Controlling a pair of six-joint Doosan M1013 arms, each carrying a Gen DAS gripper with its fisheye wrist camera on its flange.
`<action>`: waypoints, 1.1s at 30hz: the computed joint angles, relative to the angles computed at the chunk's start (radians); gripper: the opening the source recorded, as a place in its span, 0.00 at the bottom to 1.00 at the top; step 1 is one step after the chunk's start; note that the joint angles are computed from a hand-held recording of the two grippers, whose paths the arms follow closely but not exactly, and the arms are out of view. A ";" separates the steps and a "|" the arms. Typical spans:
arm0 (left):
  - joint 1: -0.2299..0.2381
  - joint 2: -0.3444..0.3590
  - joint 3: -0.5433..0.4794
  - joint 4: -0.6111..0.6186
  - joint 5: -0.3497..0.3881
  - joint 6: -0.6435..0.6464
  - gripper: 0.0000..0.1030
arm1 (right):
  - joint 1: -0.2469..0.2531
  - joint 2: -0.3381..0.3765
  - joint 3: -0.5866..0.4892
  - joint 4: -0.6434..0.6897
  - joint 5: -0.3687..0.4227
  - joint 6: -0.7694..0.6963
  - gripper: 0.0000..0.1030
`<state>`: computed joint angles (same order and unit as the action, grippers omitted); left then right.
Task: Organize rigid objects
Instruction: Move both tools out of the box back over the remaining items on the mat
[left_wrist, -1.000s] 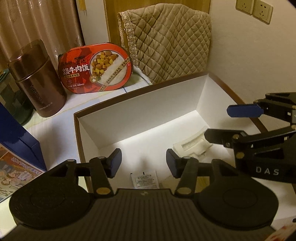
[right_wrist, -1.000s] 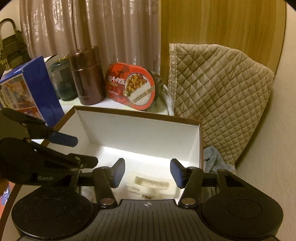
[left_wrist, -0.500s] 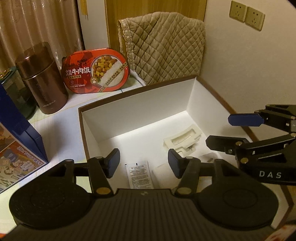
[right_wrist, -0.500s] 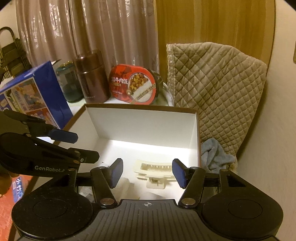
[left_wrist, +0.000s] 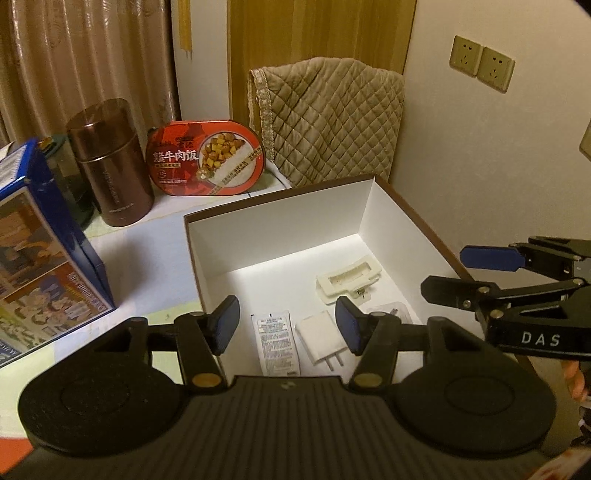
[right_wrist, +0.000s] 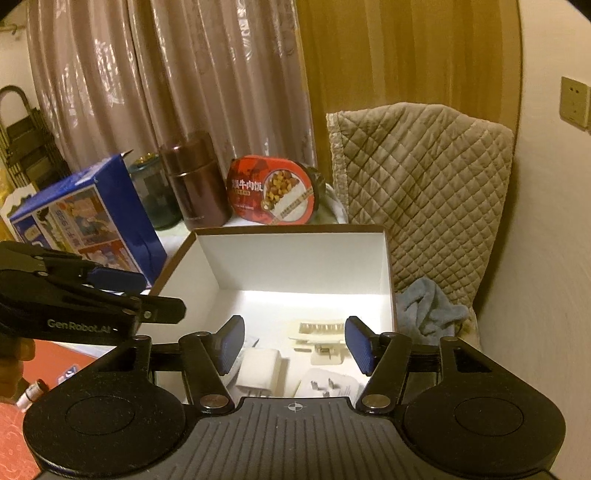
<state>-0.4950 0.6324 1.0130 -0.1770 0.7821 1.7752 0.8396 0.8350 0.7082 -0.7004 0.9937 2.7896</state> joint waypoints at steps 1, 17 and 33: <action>0.000 -0.010 0.012 -0.001 -0.006 0.000 0.52 | 0.004 -0.005 0.008 -0.007 -0.002 0.012 0.56; 0.019 -0.180 0.235 -0.022 -0.113 -0.020 0.52 | 0.083 -0.029 0.023 -0.075 0.005 0.133 0.57; 0.064 -0.304 0.416 -0.068 -0.139 0.011 0.52 | 0.148 0.050 -0.127 -0.008 0.051 0.092 0.57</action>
